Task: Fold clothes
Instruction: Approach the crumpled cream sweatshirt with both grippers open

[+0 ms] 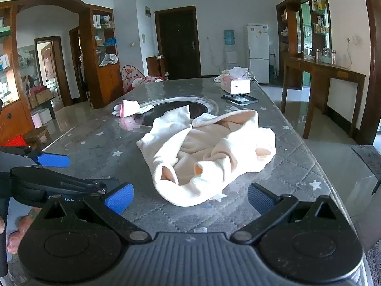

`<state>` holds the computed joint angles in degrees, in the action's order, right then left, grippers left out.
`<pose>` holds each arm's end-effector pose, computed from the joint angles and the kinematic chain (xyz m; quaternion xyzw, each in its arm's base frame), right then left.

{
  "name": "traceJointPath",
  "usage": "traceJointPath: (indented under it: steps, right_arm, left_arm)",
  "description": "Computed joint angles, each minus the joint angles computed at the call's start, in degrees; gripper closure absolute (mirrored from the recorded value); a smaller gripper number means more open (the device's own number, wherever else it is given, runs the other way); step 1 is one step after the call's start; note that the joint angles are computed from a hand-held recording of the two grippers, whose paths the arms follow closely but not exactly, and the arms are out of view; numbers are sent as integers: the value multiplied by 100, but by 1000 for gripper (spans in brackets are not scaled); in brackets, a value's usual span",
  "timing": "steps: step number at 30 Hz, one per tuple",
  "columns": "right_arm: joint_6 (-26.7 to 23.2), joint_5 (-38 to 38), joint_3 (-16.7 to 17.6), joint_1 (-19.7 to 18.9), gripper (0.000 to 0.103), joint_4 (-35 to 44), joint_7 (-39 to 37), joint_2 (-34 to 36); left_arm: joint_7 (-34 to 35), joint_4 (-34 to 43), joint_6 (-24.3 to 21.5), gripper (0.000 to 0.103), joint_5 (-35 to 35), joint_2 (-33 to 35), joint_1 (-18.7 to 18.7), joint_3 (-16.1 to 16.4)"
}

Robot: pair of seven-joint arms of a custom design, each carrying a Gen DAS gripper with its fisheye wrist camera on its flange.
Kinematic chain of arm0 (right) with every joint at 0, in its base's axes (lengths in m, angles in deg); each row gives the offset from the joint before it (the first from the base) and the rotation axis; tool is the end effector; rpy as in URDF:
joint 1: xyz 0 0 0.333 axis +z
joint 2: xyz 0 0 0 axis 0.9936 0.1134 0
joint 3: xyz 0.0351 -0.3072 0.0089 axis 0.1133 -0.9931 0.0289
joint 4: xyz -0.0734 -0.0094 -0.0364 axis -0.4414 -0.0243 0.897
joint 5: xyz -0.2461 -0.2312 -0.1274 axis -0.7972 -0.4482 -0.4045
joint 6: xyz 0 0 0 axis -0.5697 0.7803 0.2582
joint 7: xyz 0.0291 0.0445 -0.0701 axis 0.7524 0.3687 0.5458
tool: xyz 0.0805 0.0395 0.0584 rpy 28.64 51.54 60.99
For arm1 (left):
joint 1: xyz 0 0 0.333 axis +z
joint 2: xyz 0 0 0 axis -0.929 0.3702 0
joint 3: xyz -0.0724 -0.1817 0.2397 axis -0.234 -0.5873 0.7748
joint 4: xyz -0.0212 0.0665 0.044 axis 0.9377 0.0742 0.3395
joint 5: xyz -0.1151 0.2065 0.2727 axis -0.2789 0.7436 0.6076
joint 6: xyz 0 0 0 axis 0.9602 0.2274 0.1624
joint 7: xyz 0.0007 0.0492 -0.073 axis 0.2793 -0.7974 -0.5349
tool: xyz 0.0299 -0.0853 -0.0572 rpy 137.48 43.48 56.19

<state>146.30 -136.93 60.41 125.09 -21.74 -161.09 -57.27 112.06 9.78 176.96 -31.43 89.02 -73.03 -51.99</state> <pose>0.5401 0.4219 0.3586 -0.4989 0.7169 -0.3676 0.3193 0.7345 -0.2061 0.3453 -0.3753 0.8168 -0.3701 0.2347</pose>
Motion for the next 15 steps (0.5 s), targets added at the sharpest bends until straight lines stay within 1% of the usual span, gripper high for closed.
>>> traceJointPath:
  steps: [2,15]
  right_arm:
    - [0,33,7,-6,0,16,-21,18]
    - [107,373,-28,-32,0,137,-298,140]
  left_arm:
    - [2,24,-29,0,-5,14,14,-17]
    - [-149,170,-108,0,84,87,-99,140]
